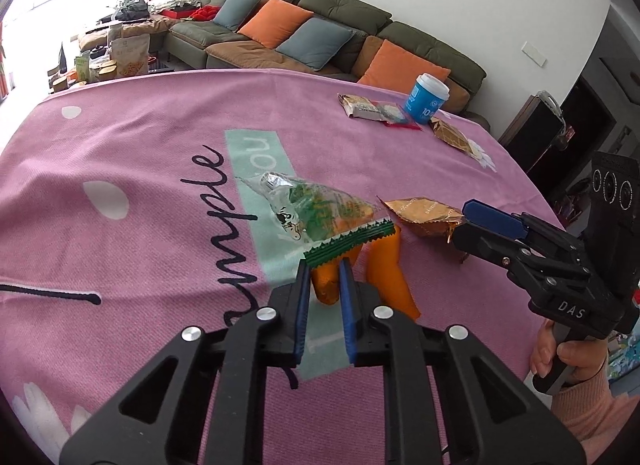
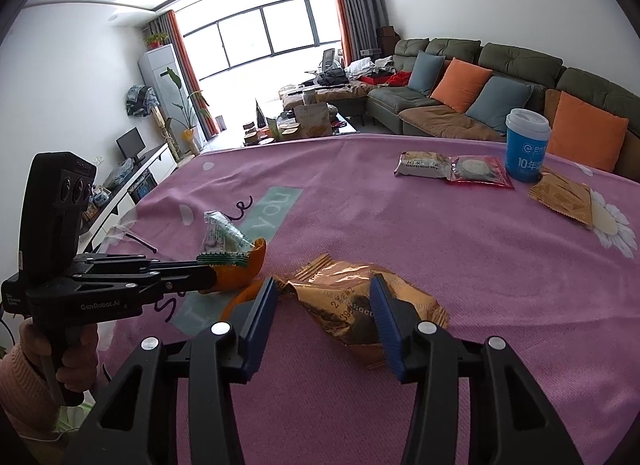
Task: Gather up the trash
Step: 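Grasp the clear green-trimmed snack bag with the left tool while the right grasps a gold wrapper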
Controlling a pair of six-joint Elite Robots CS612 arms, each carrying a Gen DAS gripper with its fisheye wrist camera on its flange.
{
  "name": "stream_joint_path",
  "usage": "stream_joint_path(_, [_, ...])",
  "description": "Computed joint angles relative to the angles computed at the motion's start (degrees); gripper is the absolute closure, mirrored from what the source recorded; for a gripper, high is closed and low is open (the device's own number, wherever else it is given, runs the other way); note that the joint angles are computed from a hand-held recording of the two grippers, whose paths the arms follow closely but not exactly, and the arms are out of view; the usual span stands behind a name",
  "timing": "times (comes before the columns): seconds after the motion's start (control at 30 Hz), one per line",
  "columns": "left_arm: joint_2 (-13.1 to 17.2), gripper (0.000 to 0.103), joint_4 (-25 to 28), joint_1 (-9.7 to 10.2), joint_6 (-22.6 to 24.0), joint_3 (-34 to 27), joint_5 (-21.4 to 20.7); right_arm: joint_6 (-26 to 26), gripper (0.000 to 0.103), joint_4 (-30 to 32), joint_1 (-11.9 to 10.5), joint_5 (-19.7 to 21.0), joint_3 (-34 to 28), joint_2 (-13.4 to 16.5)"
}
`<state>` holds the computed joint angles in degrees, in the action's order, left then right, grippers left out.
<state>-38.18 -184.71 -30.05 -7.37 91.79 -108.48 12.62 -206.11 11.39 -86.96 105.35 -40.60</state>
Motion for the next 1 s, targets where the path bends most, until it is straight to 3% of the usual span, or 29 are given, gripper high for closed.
stream_joint_path(0.17, [-1.2, 0.090, -2.3, 0.59, 0.5, 2.3, -1.0, -0.7, 0.074, -0.6, 0.2, -0.4, 0.2, -0.2])
stream_joint_path(0.23, [-1.8, 0.090, -3.3, 0.87, 0.6, 3.4, -1.1, -0.6, 0.089, -1.1, 0.0, 0.4, 0.4, -0.4])
stream_joint_path(0.3, [-2.5, 0.090, -4.9, 1.16, 0.8, 4.8, -1.1, -0.5, 0.090, -1.4, 0.0, 0.6, 0.5, -0.5])
stream_joint_path(0.37, [-3.1, 0.090, -6.5, 1.49, 0.8, 6.1, -0.9, -0.4, 0.101, -1.3, -0.1, 1.3, 0.5, -0.7])
stream_joint_path(0.5, [-4.5, 0.090, -9.1, 2.45, 1.1, 8.9, -1.2, -0.2, 0.101, -1.6, 0.0, 1.3, 0.7, -0.8])
stream_joint_path(0.6, [-5.3, 0.090, -11.1, 3.12, 0.8, 10.7, -1.4, 1.1, 0.096, -2.6, -0.2, 1.4, 0.9, -0.9])
stream_joint_path(0.63, [-5.5, 0.090, -11.8, 3.40, 0.7, 11.2, -1.7, 1.1, 0.085, -2.7, 0.0, -0.1, 1.0, -1.0])
stream_joint_path(0.67, [-5.6, 0.090, -12.5, 3.65, 0.5, 11.7, -1.8, 1.6, 0.062, -2.6, 0.1, -2.0, 1.0, -1.0])
stream_joint_path(0.73, [-5.9, 0.090, -13.7, 4.10, 0.0, 12.6, -2.0, 3.9, 0.041, -2.5, -0.2, -3.2, 1.4, -1.1])
stream_joint_path(0.83, [-6.2, 0.090, -15.4, 4.84, -1.2, 13.8, -2.2, 7.2, 0.038, -1.1, -1.4, -2.2, 2.0, -1.3])
stream_joint_path(1.0, [-6.3, 0.090, -16.8, 5.83, -3.6, 14.8, -1.4, 11.5, 0.035, 0.1, -3.5, 5.5, 2.4, -0.5])
